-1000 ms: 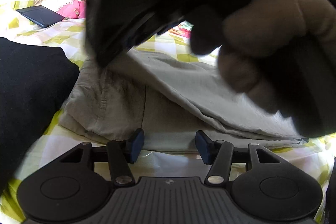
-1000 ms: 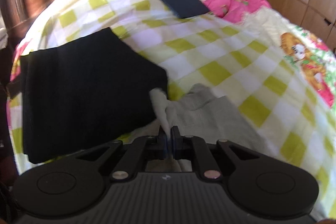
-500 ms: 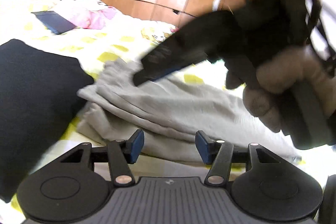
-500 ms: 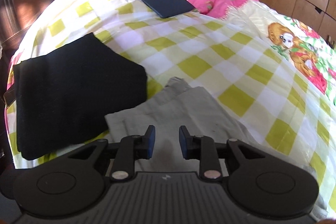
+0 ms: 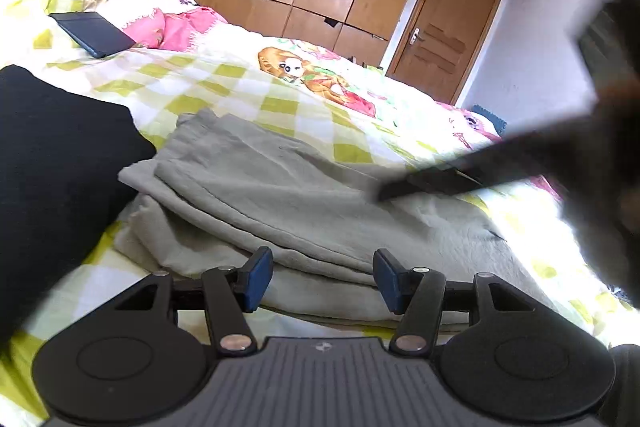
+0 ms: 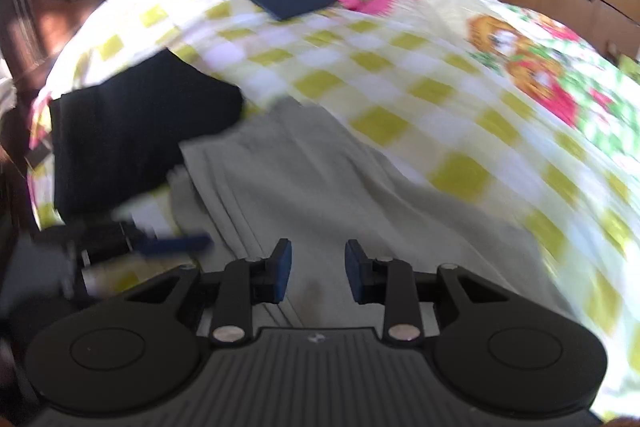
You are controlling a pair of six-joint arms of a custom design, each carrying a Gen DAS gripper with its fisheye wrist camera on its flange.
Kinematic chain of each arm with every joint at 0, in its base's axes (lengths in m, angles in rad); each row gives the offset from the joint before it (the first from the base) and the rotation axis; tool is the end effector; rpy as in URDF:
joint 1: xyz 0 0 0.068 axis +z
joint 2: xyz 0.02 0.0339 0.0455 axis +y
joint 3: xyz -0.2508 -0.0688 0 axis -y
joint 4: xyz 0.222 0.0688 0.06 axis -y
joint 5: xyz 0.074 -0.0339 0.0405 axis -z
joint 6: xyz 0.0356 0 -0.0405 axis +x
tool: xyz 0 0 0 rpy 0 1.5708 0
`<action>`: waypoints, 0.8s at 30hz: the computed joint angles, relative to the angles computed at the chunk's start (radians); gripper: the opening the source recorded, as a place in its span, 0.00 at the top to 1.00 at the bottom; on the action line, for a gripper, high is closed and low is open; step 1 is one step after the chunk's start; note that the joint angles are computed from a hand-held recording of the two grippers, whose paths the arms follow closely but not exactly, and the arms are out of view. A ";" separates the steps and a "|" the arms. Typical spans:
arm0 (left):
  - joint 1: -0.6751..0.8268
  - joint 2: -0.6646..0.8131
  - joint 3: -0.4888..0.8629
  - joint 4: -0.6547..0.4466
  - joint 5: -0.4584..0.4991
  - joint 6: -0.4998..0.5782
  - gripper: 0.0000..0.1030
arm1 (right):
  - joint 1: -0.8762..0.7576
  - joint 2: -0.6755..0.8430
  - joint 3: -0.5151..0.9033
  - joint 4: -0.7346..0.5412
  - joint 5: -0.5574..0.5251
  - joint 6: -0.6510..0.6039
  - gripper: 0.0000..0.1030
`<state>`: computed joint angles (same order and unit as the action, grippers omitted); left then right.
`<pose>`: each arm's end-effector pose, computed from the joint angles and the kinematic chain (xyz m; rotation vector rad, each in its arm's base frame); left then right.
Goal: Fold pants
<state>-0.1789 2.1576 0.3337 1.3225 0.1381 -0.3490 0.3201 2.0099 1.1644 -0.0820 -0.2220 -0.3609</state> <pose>0.2522 -0.0506 0.0399 -0.0926 2.0983 -0.4644 0.3620 0.1283 0.1272 -0.9161 2.3094 0.2598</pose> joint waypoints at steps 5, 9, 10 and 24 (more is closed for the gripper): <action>-0.013 -0.041 0.027 -0.106 -0.010 -0.004 0.34 | -0.117 -0.175 -0.333 0.141 0.098 -0.108 0.70; -0.053 -0.077 0.070 -0.207 -0.054 0.010 0.34 | -0.181 -0.226 -0.490 0.268 0.140 -0.192 0.70; -0.076 -0.082 0.077 -0.224 -0.073 0.004 0.34 | -0.197 -0.223 -0.514 0.301 0.147 -0.209 0.70; -0.206 -0.138 0.180 -0.478 -0.224 0.040 0.34 | -0.247 -0.084 -0.617 0.674 0.140 -0.243 0.84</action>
